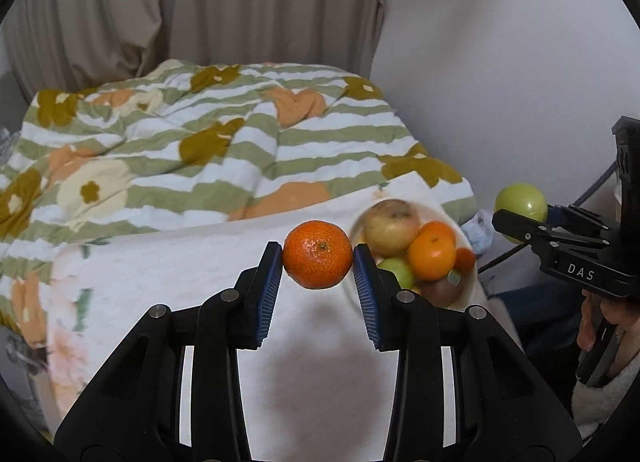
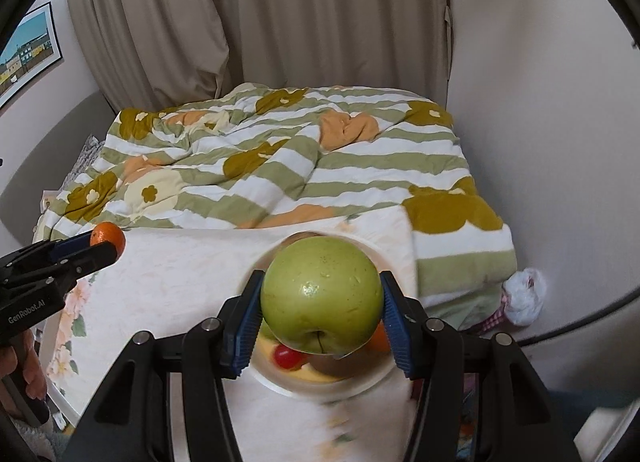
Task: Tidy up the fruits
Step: 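Lift and carry the mandarin and green apple over the plate with both tools, then open the left tool to drop the mandarin onto the plate while the right tool lowers the apple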
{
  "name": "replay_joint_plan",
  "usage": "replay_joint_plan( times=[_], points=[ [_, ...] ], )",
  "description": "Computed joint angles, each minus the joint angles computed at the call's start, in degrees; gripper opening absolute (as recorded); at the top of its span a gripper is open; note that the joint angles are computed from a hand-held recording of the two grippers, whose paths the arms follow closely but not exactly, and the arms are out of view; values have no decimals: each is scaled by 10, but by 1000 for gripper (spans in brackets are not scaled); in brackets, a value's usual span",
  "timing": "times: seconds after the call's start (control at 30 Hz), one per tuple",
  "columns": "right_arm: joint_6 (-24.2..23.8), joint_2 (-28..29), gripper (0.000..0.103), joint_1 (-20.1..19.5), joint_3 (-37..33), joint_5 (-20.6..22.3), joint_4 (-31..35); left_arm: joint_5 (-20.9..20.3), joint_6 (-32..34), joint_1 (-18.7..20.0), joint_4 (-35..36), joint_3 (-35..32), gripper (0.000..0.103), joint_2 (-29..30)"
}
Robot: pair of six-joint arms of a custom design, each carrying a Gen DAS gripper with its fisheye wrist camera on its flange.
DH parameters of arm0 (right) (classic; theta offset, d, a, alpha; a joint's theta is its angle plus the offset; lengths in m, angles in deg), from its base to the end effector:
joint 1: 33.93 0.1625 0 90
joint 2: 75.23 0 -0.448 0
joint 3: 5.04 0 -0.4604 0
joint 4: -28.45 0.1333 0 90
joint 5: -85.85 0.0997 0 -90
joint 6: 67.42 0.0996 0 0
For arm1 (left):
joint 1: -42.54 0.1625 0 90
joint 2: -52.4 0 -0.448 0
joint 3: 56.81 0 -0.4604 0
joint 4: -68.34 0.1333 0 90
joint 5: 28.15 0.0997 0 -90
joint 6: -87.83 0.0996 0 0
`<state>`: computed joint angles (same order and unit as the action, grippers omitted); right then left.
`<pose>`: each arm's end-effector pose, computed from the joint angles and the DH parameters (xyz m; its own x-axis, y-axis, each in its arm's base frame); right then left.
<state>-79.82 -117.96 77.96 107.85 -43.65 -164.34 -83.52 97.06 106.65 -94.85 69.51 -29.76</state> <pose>0.2926 -0.5406 0.0225 -0.7568 -0.1379 0.6390 -0.4879 0.7698 -0.4116 -0.0555 -0.5492 0.2623 -0.7883 0.2359 -0.5683 0.5149 0.7586 -0.3993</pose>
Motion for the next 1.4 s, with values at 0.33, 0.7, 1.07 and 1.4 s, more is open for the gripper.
replay_joint_plan(
  times=[0.33, 0.7, 1.07, 1.4],
  points=[
    [-64, -22, 51, -68, -21, 49, 30, 5, -53, 6, 16, -67, 44, 124],
    [-61, -14, 51, -96, -34, 74, 45, -10, -47, 41, 35, -116, 44, 190],
    [-39, -6, 51, -92, -41, 63, 40, -22, -27, 45, 48, -124, 72, 182],
    [-35, 0, 51, -98, -63, 89, 97, 29, -36, 49, 54, -97, 103, 136]
  ],
)
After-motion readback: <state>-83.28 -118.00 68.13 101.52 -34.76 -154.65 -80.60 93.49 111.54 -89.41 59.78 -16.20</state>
